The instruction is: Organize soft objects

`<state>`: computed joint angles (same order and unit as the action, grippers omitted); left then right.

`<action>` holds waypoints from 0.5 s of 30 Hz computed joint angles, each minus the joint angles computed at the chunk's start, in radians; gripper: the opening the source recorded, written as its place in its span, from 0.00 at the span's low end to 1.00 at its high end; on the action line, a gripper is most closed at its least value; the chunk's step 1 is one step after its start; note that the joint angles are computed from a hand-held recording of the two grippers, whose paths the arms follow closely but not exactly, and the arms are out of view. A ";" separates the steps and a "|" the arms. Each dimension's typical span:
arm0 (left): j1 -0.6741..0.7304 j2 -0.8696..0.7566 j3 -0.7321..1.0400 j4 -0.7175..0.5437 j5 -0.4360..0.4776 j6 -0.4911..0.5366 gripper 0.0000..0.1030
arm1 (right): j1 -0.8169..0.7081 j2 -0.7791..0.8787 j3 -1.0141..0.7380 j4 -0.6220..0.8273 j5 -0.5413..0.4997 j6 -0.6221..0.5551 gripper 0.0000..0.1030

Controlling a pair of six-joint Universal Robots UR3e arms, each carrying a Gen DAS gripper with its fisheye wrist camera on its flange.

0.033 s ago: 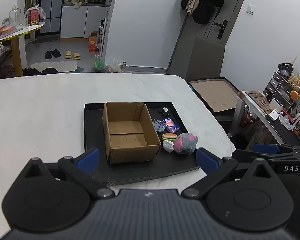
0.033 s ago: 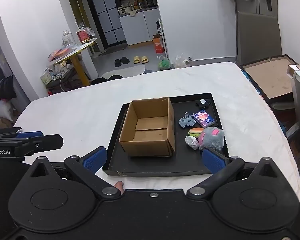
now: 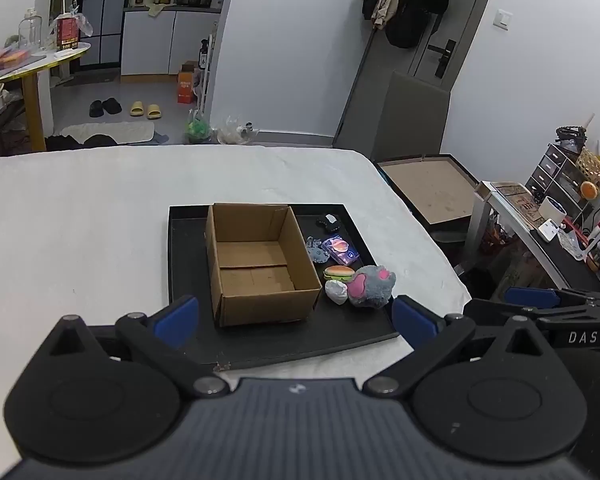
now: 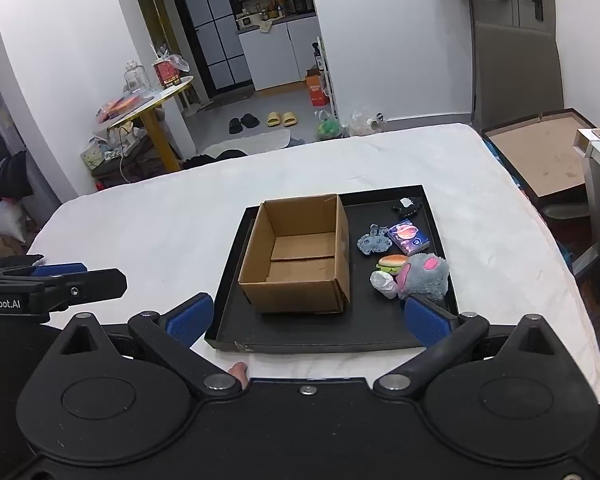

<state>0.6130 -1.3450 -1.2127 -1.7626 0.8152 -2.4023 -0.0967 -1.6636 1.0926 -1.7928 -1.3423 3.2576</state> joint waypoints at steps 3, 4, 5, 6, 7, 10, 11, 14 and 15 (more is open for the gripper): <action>-0.006 -0.001 0.006 -0.007 0.001 -0.004 0.99 | 0.000 0.001 -0.001 -0.003 -0.002 -0.005 1.00; 0.003 -0.010 0.021 -0.023 -0.006 0.002 0.99 | -0.001 0.000 -0.001 -0.003 -0.001 -0.005 1.00; 0.000 -0.011 0.022 -0.023 -0.004 -0.001 0.99 | -0.002 0.001 -0.005 0.001 -0.001 -0.005 1.00; -0.004 -0.012 0.024 -0.019 -0.003 -0.006 0.99 | 0.009 -0.005 0.009 -0.008 -0.010 0.002 1.00; -0.008 -0.012 0.024 -0.014 0.000 -0.012 0.99 | 0.012 -0.007 0.010 -0.007 -0.014 0.003 1.00; 0.018 -0.011 0.024 -0.045 -0.023 0.015 0.99 | 0.005 -0.012 0.019 -0.006 -0.008 -0.002 1.00; 0.020 -0.012 0.028 -0.049 -0.023 0.018 0.99 | 0.006 -0.016 0.024 -0.007 -0.009 -0.002 1.00; 0.016 0.001 0.004 -0.028 -0.018 0.011 0.99 | 0.013 -0.005 0.012 -0.004 -0.013 0.005 1.00; 0.013 -0.003 -0.004 -0.013 -0.015 0.006 0.99 | 0.016 -0.008 0.017 -0.008 -0.015 0.007 1.00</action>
